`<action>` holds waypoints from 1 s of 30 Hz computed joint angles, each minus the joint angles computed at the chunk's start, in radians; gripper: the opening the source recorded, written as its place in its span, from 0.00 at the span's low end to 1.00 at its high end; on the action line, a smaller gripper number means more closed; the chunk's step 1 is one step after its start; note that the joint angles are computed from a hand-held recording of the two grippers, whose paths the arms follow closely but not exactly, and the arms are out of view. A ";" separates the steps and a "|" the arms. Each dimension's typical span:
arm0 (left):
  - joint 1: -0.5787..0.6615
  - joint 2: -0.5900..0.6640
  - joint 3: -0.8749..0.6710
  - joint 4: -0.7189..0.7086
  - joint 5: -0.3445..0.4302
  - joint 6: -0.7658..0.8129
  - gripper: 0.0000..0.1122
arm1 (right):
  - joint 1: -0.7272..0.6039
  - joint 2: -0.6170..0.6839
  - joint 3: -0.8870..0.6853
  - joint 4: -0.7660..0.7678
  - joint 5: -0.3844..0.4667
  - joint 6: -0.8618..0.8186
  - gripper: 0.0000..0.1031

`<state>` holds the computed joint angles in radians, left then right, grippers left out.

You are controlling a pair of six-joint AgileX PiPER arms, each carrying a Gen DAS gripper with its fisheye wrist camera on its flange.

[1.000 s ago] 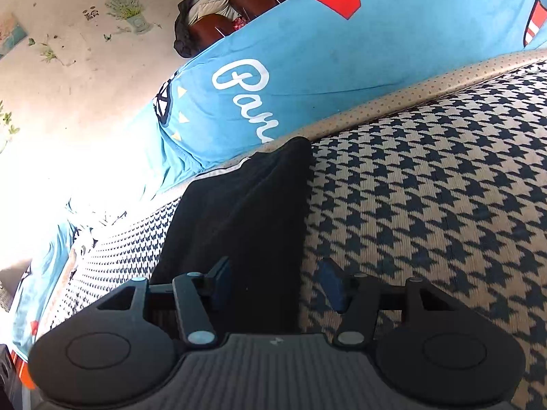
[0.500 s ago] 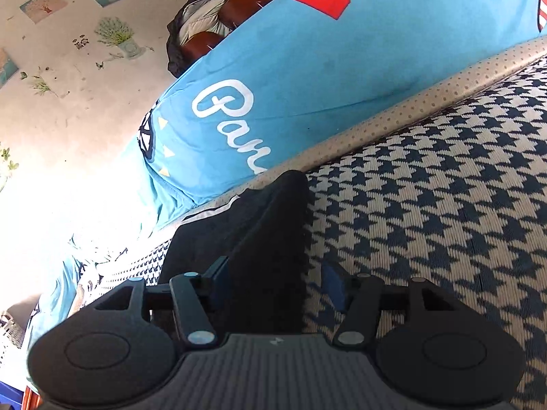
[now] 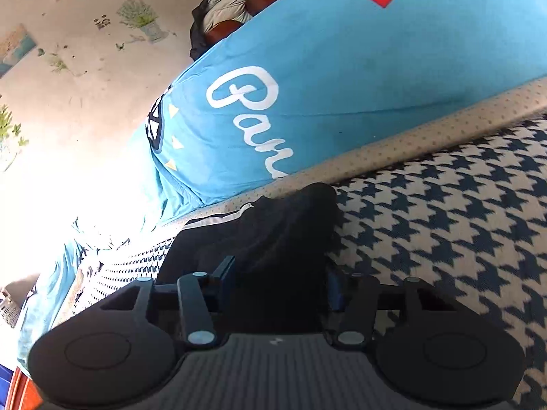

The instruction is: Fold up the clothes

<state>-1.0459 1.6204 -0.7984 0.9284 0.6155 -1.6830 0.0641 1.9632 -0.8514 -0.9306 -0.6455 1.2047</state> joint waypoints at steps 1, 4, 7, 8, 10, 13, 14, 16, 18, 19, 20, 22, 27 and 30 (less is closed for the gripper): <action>0.001 -0.002 0.002 0.001 -0.002 -0.001 0.92 | 0.003 0.005 -0.012 -0.019 0.006 0.010 0.48; 0.005 -0.005 0.007 0.003 -0.006 -0.001 0.92 | 0.008 0.021 -0.031 -0.029 0.008 0.023 0.29; 0.005 -0.008 0.007 -0.003 -0.002 0.005 0.92 | 0.017 0.027 -0.027 -0.014 0.001 -0.006 0.14; 0.006 -0.009 0.007 -0.004 -0.003 0.006 0.92 | 0.025 0.018 -0.018 0.012 0.012 -0.037 0.13; 0.012 -0.011 0.006 -0.006 -0.010 0.007 0.92 | 0.037 -0.007 0.006 0.068 0.025 -0.079 0.11; 0.025 -0.021 0.011 0.001 -0.035 0.001 0.92 | 0.059 -0.060 0.047 0.181 0.055 -0.177 0.09; 0.026 -0.026 0.014 0.006 -0.043 -0.001 0.92 | 0.068 -0.082 0.062 0.223 0.071 -0.221 0.08; 0.027 -0.046 0.027 0.022 -0.066 -0.008 0.92 | 0.088 -0.132 0.097 0.335 0.105 -0.334 0.08; 0.027 -0.068 0.042 0.043 -0.094 -0.016 0.92 | 0.095 -0.182 0.131 0.440 0.133 -0.431 0.07; 0.026 -0.079 0.050 0.055 -0.110 -0.022 0.92 | 0.096 -0.207 0.149 0.497 0.145 -0.481 0.07; 0.022 -0.088 0.057 0.069 -0.121 -0.028 0.92 | 0.096 -0.234 0.168 0.568 0.164 -0.543 0.07; 0.010 -0.103 0.066 0.095 -0.135 -0.040 0.92 | 0.092 -0.287 0.204 0.730 0.199 -0.684 0.07; -0.010 -0.147 0.098 0.180 -0.175 -0.101 0.92 | -0.034 -0.411 0.314 0.876 0.219 -0.788 0.07; -0.019 -0.155 0.106 0.226 -0.174 -0.141 0.92 | -0.104 -0.486 0.366 1.074 0.246 -0.954 0.07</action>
